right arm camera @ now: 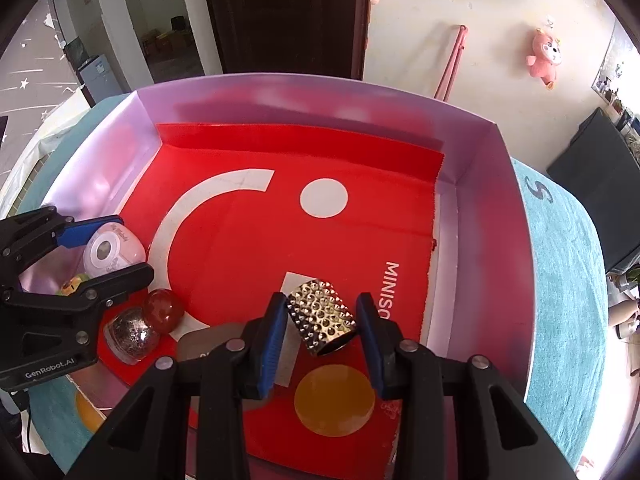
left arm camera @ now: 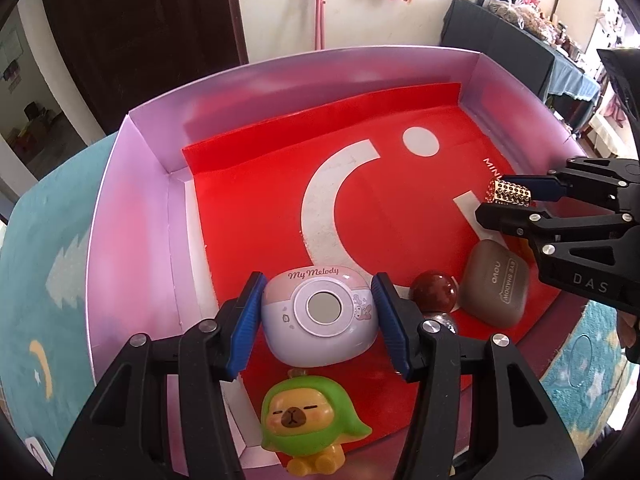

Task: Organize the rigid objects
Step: 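Carry the My Melody compact in the left tool into the box while the right tool carries the cylinder, then open the left tool to release the compact while the right tool releases the cylinder in the box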

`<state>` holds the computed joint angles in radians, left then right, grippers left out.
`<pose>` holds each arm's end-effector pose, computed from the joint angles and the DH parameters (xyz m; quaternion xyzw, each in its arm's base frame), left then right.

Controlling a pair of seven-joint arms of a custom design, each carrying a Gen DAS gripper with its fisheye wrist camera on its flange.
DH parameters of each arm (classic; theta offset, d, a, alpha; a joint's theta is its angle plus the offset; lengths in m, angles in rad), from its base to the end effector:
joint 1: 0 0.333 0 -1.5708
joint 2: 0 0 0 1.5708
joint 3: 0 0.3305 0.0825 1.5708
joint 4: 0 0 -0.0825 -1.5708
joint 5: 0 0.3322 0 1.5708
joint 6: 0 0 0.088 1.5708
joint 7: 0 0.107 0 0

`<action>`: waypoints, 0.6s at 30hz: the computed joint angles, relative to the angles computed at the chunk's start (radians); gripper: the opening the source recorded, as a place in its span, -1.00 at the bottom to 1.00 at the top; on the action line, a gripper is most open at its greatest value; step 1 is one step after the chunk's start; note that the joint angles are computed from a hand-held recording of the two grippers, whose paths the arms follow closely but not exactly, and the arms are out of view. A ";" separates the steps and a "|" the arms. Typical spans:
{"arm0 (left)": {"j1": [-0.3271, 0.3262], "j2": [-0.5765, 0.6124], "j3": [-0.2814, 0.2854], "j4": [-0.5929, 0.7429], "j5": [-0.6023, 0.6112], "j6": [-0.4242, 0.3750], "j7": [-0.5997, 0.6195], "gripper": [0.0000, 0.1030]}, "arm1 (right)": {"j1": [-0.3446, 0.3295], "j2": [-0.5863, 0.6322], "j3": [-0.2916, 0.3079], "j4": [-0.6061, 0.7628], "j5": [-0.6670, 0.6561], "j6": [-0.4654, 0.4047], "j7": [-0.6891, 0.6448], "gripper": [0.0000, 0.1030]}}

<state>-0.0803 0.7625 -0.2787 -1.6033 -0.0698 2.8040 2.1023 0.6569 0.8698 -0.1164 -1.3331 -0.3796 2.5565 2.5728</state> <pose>0.6757 -0.2026 0.2900 -0.4038 0.8802 -0.2250 0.1073 0.6192 0.4083 0.2849 -0.6428 0.7270 -0.1722 0.1692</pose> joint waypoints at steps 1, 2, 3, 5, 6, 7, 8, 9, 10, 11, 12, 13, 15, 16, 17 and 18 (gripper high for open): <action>-0.002 0.001 0.003 0.001 0.001 -0.003 -0.003 0.01 | 0.000 0.005 0.001 0.009 0.001 -0.007 -0.005 -0.26; -0.002 0.002 0.005 0.003 0.002 -0.008 -0.005 0.01 | -0.001 0.011 0.005 0.020 0.003 -0.014 -0.012 -0.26; -0.002 0.002 0.006 0.003 0.003 -0.009 -0.006 0.01 | -0.003 0.016 0.008 0.030 0.005 -0.018 -0.019 -0.26; -0.002 0.004 0.009 0.004 0.006 -0.011 -0.008 0.01 | -0.005 0.026 0.011 0.046 0.009 -0.023 -0.032 -0.26; 0.001 0.005 0.006 0.005 0.004 -0.013 -0.006 0.01 | -0.007 0.035 0.015 0.063 0.014 -0.032 -0.042 -0.26; 0.002 0.005 0.005 0.006 0.004 -0.014 -0.005 0.01 | -0.008 0.040 0.016 0.072 0.018 -0.039 -0.049 -0.26; 0.003 0.006 0.004 0.007 0.004 -0.015 -0.004 0.01 | -0.004 0.046 0.013 0.083 0.017 -0.049 -0.052 -0.25; 0.002 0.007 0.005 0.009 0.004 -0.018 -0.004 0.01 | -0.003 0.049 0.010 0.085 0.016 -0.051 -0.053 -0.25; 0.002 0.007 0.005 0.010 0.005 -0.019 -0.004 0.01 | -0.002 0.049 0.009 0.087 0.017 -0.052 -0.054 -0.25; 0.002 0.008 0.005 0.011 0.005 -0.019 -0.003 0.01 | -0.005 0.048 0.011 0.085 0.021 -0.047 -0.054 -0.25; 0.002 0.009 0.005 0.012 0.004 -0.021 -0.003 0.01 | -0.006 0.049 0.012 0.085 0.024 -0.044 -0.054 -0.25; -0.002 0.013 0.007 0.020 0.005 -0.024 -0.006 0.01 | -0.007 0.047 0.012 0.083 0.026 -0.041 -0.055 -0.25; -0.001 0.014 0.006 0.021 0.004 -0.028 -0.005 0.02 | -0.008 0.047 0.011 0.081 0.027 -0.040 -0.058 -0.25; -0.001 0.015 0.006 0.025 0.003 -0.031 -0.006 0.02 | -0.008 0.046 0.011 0.080 0.028 -0.040 -0.059 -0.25; -0.002 0.020 0.006 0.033 0.003 -0.035 -0.006 0.02 | -0.008 0.047 0.010 0.082 0.028 -0.041 -0.062 -0.25; -0.002 0.021 0.006 0.034 0.003 -0.036 -0.006 0.02 | -0.009 0.047 0.010 0.083 0.028 -0.041 -0.063 -0.25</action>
